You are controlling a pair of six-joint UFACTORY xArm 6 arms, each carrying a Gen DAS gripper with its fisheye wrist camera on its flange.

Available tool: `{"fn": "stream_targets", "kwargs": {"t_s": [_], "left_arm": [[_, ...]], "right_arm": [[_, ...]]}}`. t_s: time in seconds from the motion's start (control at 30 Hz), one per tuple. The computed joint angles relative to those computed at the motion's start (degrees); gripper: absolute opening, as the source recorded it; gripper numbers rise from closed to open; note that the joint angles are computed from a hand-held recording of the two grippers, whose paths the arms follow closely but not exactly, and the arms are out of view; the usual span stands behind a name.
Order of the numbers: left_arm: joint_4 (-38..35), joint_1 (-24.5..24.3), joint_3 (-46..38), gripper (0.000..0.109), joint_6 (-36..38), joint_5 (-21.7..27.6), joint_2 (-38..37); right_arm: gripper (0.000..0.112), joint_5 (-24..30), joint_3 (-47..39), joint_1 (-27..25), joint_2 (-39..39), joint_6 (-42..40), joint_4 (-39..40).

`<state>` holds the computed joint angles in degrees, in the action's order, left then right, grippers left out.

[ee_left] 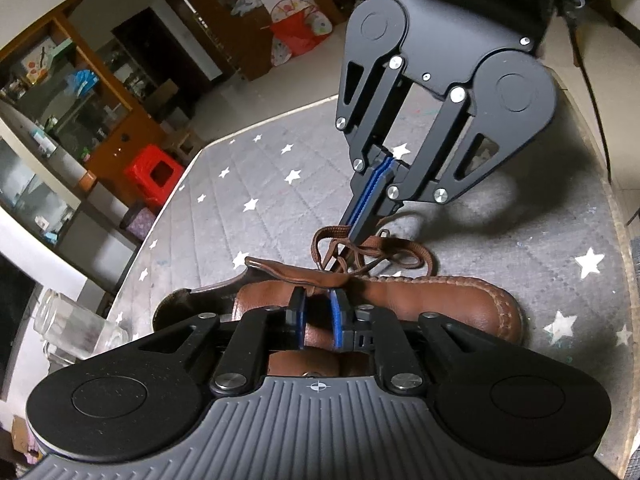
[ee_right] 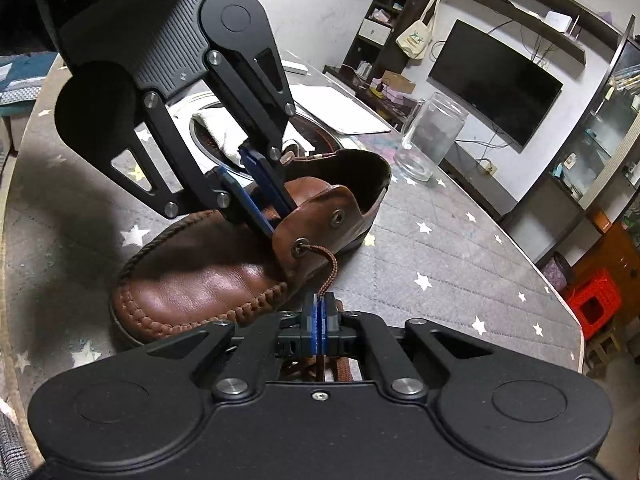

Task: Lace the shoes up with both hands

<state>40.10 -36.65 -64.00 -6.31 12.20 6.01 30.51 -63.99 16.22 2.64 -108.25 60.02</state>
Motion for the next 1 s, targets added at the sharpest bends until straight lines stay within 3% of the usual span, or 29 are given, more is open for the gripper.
{"fn": "stream_targets", "kwargs": {"t_s": [0.43, 0.6, 0.7, 0.83, 1.0], "left_arm": [[-1.1, 0.3, -0.4, 0.014, 0.7, -1.4, 0.8], [-1.6, 0.4, -0.9, 0.006, 0.3, -2.2, 1.7], [9.0, 0.4, -1.6, 0.004, -11.7, -1.4, 1.9], [23.0, -1.6, -2.4, 0.003, -27.5, 3.8, 1.0], [32.8, -5.6, -2.4, 0.003, -41.2, 13.3, -0.3]], "right_arm": [[0.002, 1.3, 0.0, 0.2, -0.2, -0.6, -0.6], [0.002, 2.0, -0.1, 0.1, -0.3, -0.5, -1.2], [0.002, 2.0, 0.0, 0.3, -0.5, -0.6, -1.1], [0.003, 1.1, 0.8, 0.6, -1.4, 0.0, -0.8], [0.017, -0.8, 3.9, 1.5, -4.8, -3.8, 4.9]]}}
